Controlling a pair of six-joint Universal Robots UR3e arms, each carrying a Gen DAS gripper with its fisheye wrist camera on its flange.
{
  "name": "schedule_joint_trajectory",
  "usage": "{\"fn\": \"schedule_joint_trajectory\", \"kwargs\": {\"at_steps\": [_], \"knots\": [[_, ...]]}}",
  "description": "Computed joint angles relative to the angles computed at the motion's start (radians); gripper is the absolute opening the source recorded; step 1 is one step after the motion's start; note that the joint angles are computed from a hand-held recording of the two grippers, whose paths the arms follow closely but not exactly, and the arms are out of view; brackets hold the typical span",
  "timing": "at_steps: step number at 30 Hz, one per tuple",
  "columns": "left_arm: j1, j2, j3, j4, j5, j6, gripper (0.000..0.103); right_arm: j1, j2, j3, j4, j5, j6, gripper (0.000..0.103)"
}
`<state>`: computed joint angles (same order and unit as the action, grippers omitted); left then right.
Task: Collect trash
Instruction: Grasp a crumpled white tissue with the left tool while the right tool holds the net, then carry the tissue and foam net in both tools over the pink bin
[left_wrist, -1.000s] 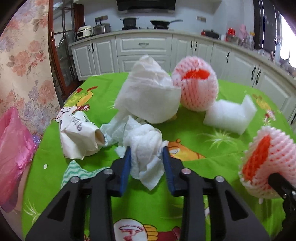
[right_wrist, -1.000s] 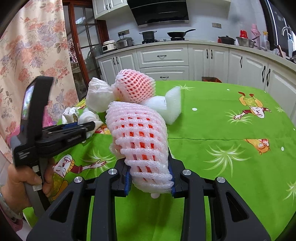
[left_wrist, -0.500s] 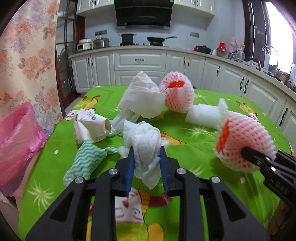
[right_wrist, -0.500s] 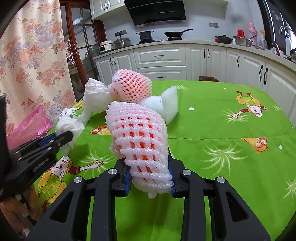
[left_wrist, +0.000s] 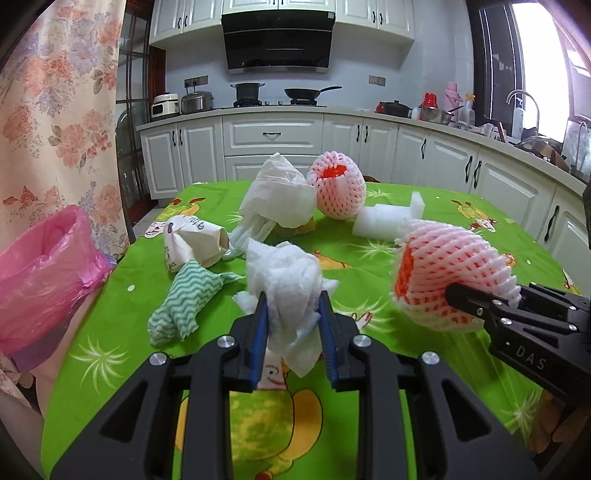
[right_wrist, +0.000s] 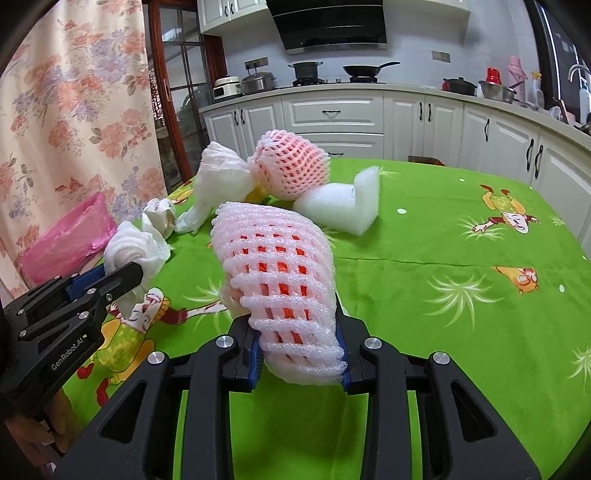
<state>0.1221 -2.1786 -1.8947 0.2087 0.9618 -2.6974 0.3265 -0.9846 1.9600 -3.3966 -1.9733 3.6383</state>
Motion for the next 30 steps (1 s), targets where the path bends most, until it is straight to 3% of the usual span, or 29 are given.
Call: {"fn": "schedule_joint_trajectory", "kwargs": {"at_steps": [8, 19, 30], "knots": [[0.045, 0.034, -0.102, 0.047, -0.030, 0.057, 0.025, 0.031, -0.008, 0.021, -0.014, 0.004, 0.011, 0.031], [0.182, 0.111, -0.303, 0.174, -0.139, 0.133, 0.025, 0.132, 0.019, -0.036, 0.000, -0.021, -0.010, 0.031], [0.335, 0.181, -0.391, 0.157, -0.231, 0.197, 0.025, 0.205, 0.053, -0.177, 0.079, -0.017, -0.038, 0.031]]}}
